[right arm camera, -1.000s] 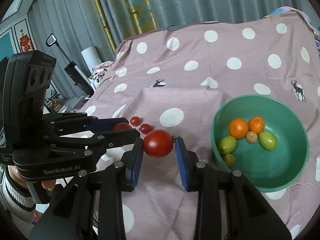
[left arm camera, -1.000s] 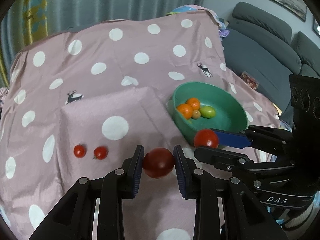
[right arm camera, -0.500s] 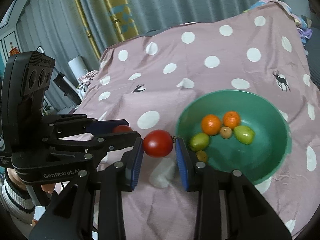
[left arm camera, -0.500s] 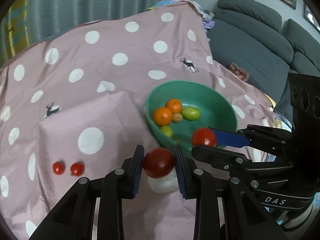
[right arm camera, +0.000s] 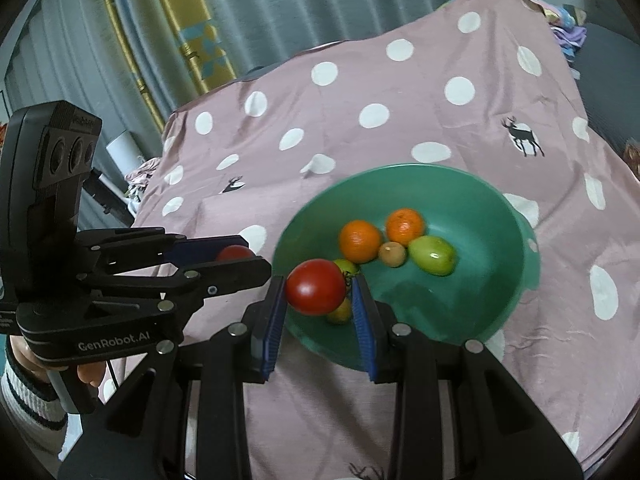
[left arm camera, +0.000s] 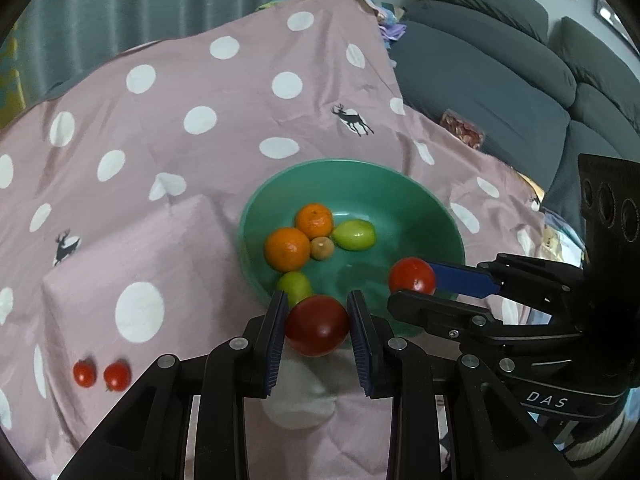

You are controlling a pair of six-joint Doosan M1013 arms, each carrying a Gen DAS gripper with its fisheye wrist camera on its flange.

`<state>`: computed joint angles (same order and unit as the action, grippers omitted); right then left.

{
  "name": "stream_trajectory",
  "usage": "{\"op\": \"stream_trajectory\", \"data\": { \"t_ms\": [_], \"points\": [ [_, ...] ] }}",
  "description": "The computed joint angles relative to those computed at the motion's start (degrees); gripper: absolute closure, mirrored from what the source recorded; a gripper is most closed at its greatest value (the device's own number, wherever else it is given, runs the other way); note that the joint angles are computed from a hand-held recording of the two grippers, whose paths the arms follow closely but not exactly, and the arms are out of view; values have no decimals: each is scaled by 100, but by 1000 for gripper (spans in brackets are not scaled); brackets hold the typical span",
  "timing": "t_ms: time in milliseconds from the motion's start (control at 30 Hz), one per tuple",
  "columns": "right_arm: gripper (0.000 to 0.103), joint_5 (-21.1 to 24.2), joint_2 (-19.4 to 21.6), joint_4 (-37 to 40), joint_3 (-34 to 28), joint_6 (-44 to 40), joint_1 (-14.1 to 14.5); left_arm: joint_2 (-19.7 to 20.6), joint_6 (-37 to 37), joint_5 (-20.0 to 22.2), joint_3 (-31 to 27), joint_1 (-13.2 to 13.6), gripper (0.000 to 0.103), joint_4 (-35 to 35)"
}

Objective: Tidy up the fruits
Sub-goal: 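Lower both tomatoes into the green bowl and open both tools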

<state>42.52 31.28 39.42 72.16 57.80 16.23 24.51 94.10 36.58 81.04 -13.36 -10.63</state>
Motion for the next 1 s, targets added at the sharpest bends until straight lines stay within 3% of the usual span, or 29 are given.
{"op": "stream_trajectory", "data": {
  "t_ms": [1000],
  "points": [
    [70, 62, 192, -216, -148, 359, -115, 462, 205, 460, -485, -70, 72, -46]
  ]
}}
